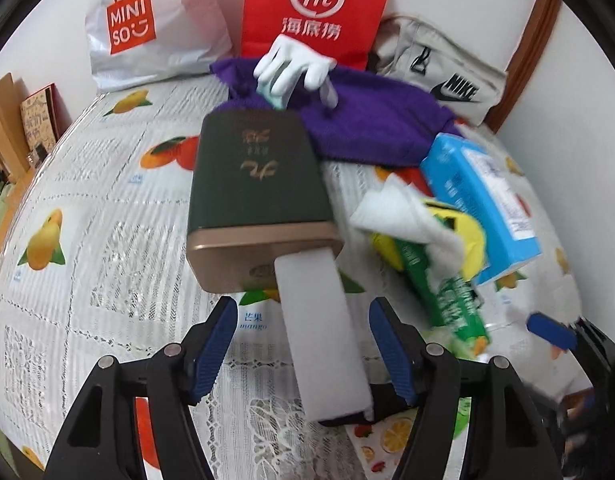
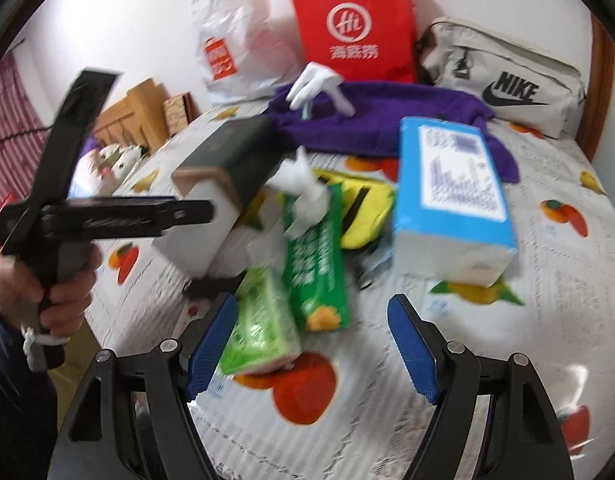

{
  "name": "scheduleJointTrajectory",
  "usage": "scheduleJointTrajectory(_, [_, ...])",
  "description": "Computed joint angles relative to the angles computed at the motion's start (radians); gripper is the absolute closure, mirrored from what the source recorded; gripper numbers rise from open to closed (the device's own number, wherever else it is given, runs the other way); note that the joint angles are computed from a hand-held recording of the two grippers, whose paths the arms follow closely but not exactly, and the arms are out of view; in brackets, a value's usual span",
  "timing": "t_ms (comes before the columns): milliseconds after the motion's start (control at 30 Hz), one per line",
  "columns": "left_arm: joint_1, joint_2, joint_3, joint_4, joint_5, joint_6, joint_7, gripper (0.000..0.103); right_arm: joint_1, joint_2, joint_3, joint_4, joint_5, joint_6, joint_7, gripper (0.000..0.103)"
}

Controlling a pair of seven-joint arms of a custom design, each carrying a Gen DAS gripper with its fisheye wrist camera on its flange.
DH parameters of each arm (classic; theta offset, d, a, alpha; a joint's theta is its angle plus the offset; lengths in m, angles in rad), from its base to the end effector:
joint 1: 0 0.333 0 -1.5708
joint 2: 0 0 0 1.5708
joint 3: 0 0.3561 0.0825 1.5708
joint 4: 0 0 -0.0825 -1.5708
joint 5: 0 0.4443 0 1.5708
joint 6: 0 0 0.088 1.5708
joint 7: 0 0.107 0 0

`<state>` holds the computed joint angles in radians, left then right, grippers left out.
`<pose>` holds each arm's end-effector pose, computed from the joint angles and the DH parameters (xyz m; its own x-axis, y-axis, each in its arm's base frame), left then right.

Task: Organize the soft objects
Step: 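Grasp the white rectangular block beside the dark green box with the left gripper, then grasp the green tissue pack with the right gripper while the left gripper holds the block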

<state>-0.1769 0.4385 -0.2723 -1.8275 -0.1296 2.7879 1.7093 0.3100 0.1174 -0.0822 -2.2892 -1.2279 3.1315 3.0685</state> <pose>0.6862 -0.3003 0.3598 -0.4414 -0.8857 0.1436 -0.7989 0.3151 -0.5123 0.5433 0.2104 0.3417 0.0195 -0.9866 -0.1621 -0.7556 0.0916 -0.6486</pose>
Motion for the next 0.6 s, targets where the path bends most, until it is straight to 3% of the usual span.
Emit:
scheduleJointTrajectory(100, [0.010,0.008,-0.012,-0.006,-0.006,0.023,0.018,0.062,0.011,0.019,0.002,0.005,0.012,0.014,-0.014,0.026])
scheduleJointTrajectory(200, [0.054,0.002,-0.060,-0.017,-0.061,0.024,0.088,0.073,0.047,0.035,-0.022,0.025,-0.071,0.015,0.048,0.026])
scheduleJointTrajectory(300, [0.064,-0.015,-0.065,-0.038,-0.093,0.045,0.110,0.073,0.051,0.060,-0.013,0.046,-0.078,0.013,0.022,0.026])
scheduleJointTrajectory(500, [0.118,-0.042,-0.110,-0.065,-0.207,0.055,0.200,0.073,0.086,0.106,0.008,0.076,0.062,-0.094,-0.166,0.027])
scheduleJointTrajectory(567, [0.119,-0.050,-0.108,-0.074,-0.229,0.057,0.213,0.073,0.112,0.107,0.000,0.083,0.046,-0.158,-0.159,0.046])
scheduleJointTrajectory(600, [0.118,-0.052,-0.105,-0.076,-0.236,0.058,0.218,0.073,0.111,0.102,0.002,0.080,0.040,-0.156,-0.161,0.047])
